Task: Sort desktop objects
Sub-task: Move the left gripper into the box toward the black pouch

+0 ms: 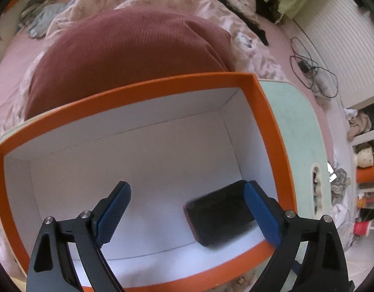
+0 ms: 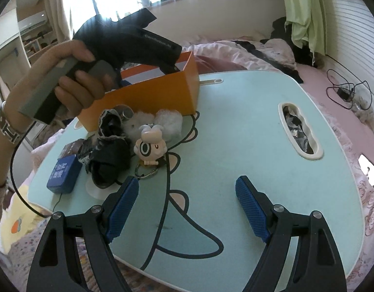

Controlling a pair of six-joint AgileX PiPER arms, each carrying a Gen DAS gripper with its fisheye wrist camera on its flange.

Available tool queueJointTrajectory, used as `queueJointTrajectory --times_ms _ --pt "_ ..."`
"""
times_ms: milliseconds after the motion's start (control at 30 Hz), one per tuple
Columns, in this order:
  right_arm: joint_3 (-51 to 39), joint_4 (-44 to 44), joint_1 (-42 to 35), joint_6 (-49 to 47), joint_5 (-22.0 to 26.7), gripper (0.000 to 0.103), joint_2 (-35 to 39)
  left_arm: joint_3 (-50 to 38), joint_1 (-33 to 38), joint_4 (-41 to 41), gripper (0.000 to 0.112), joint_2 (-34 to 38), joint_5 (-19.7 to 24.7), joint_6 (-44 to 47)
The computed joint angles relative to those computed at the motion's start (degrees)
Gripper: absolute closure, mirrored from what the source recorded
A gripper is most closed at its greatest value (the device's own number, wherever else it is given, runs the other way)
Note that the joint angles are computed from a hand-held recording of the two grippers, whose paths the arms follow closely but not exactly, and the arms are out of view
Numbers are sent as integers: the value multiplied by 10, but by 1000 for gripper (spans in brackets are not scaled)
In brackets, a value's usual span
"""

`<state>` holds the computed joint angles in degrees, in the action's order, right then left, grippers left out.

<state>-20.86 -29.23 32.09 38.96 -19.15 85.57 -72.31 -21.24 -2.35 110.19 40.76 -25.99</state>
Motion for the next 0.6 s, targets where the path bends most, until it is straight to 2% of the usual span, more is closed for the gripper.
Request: queueJointTrajectory --times_ms 67,100,167,233,300,400,467,600 --pt "2 -3 -1 3 -4 21 -1 -3 -10 60 14 -1 7 -40" --pt "1 -8 -2 7 -3 21 -1 -8 -18 108 14 -2 21 -76" --pt "0 -12 -4 10 -3 21 -1 -26 -40 208 19 11 75 -151" --pt "1 -12 -4 11 -5 21 -1 -21 -47 255 22 13 92 -166" --pt "0 -18 -6 16 -5 21 0 8 -25 221 25 -13 59 -145" --pt "-1 -23 -8 19 -6 21 1 50 9 106 25 -64 0 -81" --pt "-2 -19 -6 16 -5 21 1 43 6 52 25 -72 -1 -35" --pt "-2 -23 -7 20 -6 21 1 -24 -31 42 25 -27 41 -14"
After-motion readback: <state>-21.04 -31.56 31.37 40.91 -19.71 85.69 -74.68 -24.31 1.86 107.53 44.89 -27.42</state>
